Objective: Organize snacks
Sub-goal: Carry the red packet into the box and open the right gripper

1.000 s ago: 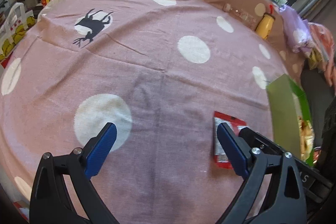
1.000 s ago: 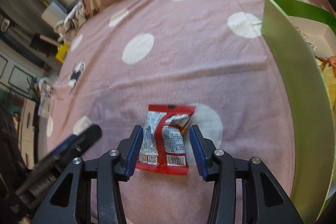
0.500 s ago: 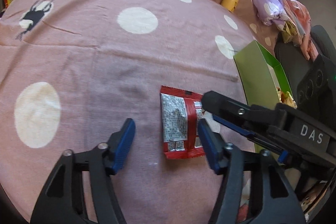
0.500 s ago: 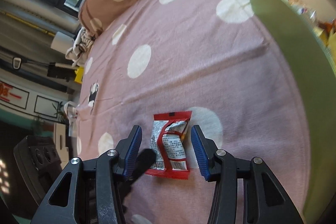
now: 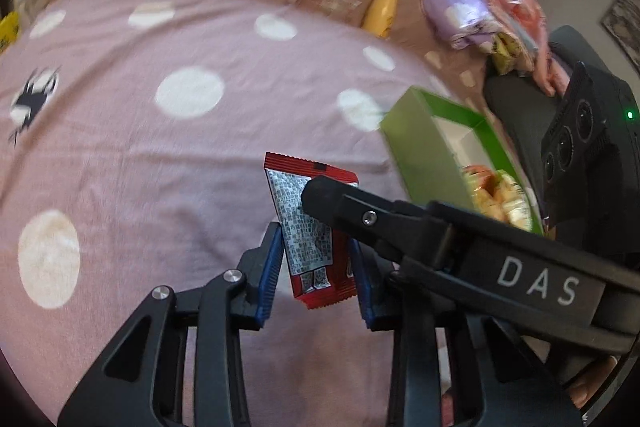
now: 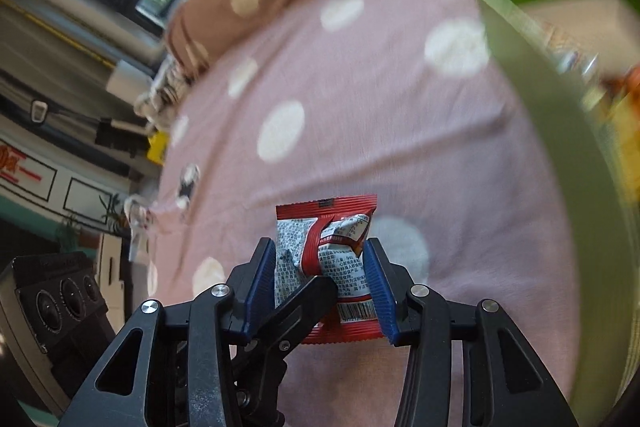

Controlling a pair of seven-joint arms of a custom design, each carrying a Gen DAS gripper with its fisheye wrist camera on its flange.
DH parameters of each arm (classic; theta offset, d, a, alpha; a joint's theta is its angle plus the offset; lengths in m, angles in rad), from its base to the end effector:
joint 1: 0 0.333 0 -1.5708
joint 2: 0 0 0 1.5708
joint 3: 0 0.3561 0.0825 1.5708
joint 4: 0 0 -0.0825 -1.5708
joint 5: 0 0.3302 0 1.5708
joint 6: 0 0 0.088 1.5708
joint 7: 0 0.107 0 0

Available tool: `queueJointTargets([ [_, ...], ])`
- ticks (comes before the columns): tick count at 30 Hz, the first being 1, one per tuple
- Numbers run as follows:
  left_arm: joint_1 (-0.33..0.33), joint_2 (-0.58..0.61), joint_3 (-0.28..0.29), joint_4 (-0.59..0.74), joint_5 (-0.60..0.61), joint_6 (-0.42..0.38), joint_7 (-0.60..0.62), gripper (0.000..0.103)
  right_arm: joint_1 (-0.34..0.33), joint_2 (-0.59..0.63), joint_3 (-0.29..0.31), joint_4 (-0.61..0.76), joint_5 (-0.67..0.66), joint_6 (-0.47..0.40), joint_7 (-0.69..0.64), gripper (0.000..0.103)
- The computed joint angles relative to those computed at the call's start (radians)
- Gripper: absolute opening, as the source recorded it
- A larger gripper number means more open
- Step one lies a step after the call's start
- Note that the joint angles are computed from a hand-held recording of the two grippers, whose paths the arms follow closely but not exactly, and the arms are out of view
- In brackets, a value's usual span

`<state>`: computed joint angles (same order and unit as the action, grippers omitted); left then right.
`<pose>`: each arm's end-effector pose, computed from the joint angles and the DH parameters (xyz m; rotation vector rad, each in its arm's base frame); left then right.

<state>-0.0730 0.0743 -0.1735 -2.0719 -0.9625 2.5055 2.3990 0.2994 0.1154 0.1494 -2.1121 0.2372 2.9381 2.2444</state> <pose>0.5342 -0.1258 0.5002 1.6149 -2.3666 1.1638 0.5217 0.2303 0.5163 -1.2903 2.0492 -0.0205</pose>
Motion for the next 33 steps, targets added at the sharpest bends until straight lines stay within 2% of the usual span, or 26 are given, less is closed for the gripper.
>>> queueJointTargets([
  [2,-0.01,-0.025,-0.013,-0.003,-0.059,0.012,0.067,0.031,0.04,-0.048,-0.066,-0.037,-0.193,0.033,0.161,0.049],
  [5,-0.04,-0.05,-0.027,-0.001,-0.13,0.03,0.156,0.032,0.025,-0.13,-0.105,-0.098,-0.478,0.073,0.405,0.049],
  [8,-0.079,-0.062,-0.042,0.014,-0.156,0.036,0.213,0.032,-0.068,-0.212,-0.075,-0.157,-0.709,0.097,0.637,0.049],
  [12,-0.128,-0.046,-0.063,0.051,-0.153,0.023,0.259,0.032,-0.218,-0.317,-0.004,-0.232,-0.89,0.095,0.854,0.049],
  [15,-0.158,-0.018,-0.079,0.084,-0.12,-0.002,0.253,0.032,-0.295,-0.384,0.027,-0.284,-0.938,0.069,0.953,0.049],
  [17,-0.176,0.006,-0.091,0.105,-0.082,-0.004,0.239,0.032,-0.321,-0.422,0.027,-0.322,-0.937,0.044,0.986,0.049],
  [23,-0.212,0.048,-0.116,0.125,0.007,0.019,0.181,0.032,-0.306,-0.44,-0.032,-0.378,-0.843,0.043,0.946,0.049],
  [26,-0.219,0.063,-0.123,0.133,0.038,0.015,0.142,0.032,-0.308,-0.451,-0.036,-0.401,-0.801,0.036,0.922,0.049],
  [29,-0.222,0.064,-0.129,0.132,0.053,0.02,0.137,0.04,-0.315,-0.455,-0.034,-0.416,-0.774,0.047,0.911,0.049],
  [32,-0.225,0.058,-0.129,0.125,0.072,0.034,0.117,0.054,-0.347,-0.475,-0.006,-0.432,-0.772,0.045,0.925,0.049],
  [33,-0.224,0.052,-0.129,0.12,0.074,0.041,0.118,0.062,-0.358,-0.483,0.005,-0.434,-0.775,0.039,0.934,0.053],
])
